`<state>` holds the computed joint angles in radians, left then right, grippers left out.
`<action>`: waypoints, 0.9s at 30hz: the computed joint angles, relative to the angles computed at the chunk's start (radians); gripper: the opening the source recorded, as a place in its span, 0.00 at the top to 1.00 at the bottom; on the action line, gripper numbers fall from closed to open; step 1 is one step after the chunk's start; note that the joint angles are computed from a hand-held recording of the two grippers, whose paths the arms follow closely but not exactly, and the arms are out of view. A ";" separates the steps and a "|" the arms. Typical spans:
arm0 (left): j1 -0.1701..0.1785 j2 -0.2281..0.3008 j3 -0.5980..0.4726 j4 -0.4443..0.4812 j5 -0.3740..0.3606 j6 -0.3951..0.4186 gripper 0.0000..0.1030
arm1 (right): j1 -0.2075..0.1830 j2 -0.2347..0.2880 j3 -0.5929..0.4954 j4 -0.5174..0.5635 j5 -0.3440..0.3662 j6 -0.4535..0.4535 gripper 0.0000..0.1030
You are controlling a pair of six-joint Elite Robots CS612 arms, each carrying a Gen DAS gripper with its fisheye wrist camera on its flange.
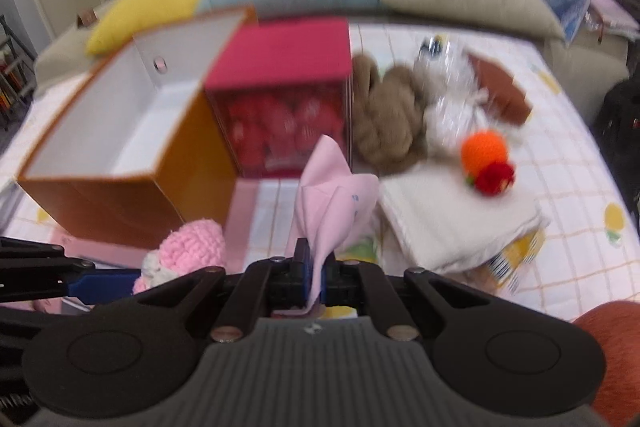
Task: Organize soft objects
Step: 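Carry the doll with the left gripper while the right gripper carries the cloth over the orange box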
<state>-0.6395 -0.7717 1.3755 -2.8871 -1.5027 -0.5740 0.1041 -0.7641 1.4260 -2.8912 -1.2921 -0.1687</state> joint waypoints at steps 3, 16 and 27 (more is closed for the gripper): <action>-0.004 -0.027 0.033 -0.068 0.017 0.001 0.70 | -0.008 -0.020 0.025 -0.073 0.029 0.011 0.98; 0.009 -0.076 0.057 -0.236 0.257 -0.018 0.70 | 0.005 -0.016 -0.062 -0.174 0.214 -0.018 0.98; 0.094 -0.008 -0.071 -0.018 0.204 -0.025 0.70 | 0.073 0.147 -0.411 0.227 0.180 -0.160 0.98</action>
<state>-0.5454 -0.7800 1.3044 -2.9049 -1.2991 -0.5990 0.1769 -0.6168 1.0150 -2.6645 -1.1121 -0.3288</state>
